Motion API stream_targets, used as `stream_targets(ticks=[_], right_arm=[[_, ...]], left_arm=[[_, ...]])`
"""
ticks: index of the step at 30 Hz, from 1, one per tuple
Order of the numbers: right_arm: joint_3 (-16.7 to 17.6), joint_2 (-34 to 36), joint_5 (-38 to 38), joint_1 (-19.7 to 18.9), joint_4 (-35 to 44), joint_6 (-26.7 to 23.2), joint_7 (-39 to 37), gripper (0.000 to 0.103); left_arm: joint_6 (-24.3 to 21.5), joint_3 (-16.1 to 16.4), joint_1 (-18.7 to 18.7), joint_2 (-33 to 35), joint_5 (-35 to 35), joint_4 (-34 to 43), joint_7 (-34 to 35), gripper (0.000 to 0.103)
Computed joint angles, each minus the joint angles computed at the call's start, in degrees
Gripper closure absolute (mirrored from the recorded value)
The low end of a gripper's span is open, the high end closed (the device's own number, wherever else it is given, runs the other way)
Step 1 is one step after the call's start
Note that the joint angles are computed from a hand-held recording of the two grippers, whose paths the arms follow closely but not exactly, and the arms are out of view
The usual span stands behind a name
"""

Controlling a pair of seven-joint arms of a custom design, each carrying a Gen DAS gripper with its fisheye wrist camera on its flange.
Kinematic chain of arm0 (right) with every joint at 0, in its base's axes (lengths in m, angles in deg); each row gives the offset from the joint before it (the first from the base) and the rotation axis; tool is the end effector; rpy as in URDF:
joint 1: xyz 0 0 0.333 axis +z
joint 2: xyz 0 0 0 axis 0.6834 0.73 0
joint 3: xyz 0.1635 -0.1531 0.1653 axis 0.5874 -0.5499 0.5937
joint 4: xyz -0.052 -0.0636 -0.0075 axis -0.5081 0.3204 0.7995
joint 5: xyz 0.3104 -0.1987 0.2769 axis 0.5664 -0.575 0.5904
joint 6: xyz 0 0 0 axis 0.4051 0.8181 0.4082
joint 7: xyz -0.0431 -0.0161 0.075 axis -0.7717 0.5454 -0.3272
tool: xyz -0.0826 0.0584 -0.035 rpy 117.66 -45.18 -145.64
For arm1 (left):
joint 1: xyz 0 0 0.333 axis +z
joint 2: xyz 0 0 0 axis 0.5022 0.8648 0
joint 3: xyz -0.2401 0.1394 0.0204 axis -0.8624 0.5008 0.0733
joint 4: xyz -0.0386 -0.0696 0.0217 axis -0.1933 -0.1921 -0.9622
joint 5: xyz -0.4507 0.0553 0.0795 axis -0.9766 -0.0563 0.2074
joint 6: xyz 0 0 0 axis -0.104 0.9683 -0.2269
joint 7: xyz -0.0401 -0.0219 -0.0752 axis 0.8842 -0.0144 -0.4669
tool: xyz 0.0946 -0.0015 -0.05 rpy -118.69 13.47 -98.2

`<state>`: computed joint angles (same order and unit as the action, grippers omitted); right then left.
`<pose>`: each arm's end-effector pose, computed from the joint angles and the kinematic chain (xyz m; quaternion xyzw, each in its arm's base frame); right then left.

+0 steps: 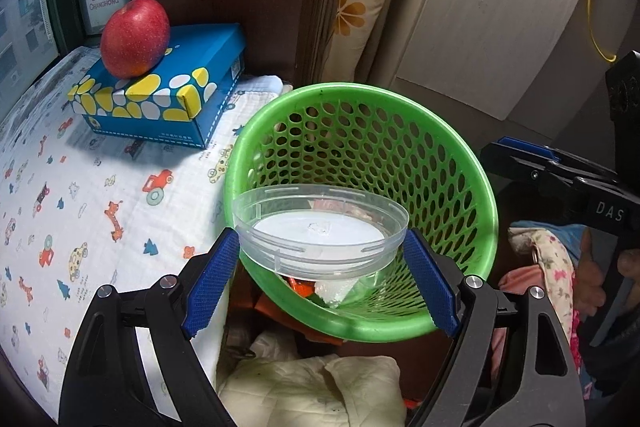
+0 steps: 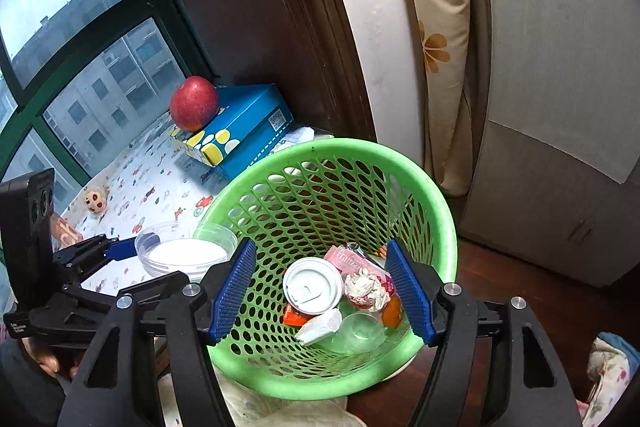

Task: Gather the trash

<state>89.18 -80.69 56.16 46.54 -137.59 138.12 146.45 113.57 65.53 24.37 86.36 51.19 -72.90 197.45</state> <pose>0.5271 0.0946 0.5064 -0.5122 0.7655 -0.2171 0.3232 0.6398 -0.1865 0.4929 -0.3646 0.8715 -0.3263 0.0328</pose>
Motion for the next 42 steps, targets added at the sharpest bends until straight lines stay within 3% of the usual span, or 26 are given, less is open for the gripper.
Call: stream_targets(ticks=[15, 26, 42], right_arm=[[-0.3, -1.3, 1.9, 1.1, -1.4, 1.2, -0.6, 0.037], [0.1, 2.3, 3.3, 4.0, 2.0, 2.3, -2.9, 0.031], [2.1, 12.9, 0.5, 8.5, 14.2, 2.0, -6.3, 0.017]], left_arm=[[0.2, 0.6, 0.1, -2.0, -1.6, -1.9, -1.1, 0.02], [6.9, 3.0, 2.3, -5.0, 3.4, -4.9, -8.1, 0.01], [15.7, 6.7, 6.9, -9.5, 11.7, -9.7, -19.1, 0.007]])
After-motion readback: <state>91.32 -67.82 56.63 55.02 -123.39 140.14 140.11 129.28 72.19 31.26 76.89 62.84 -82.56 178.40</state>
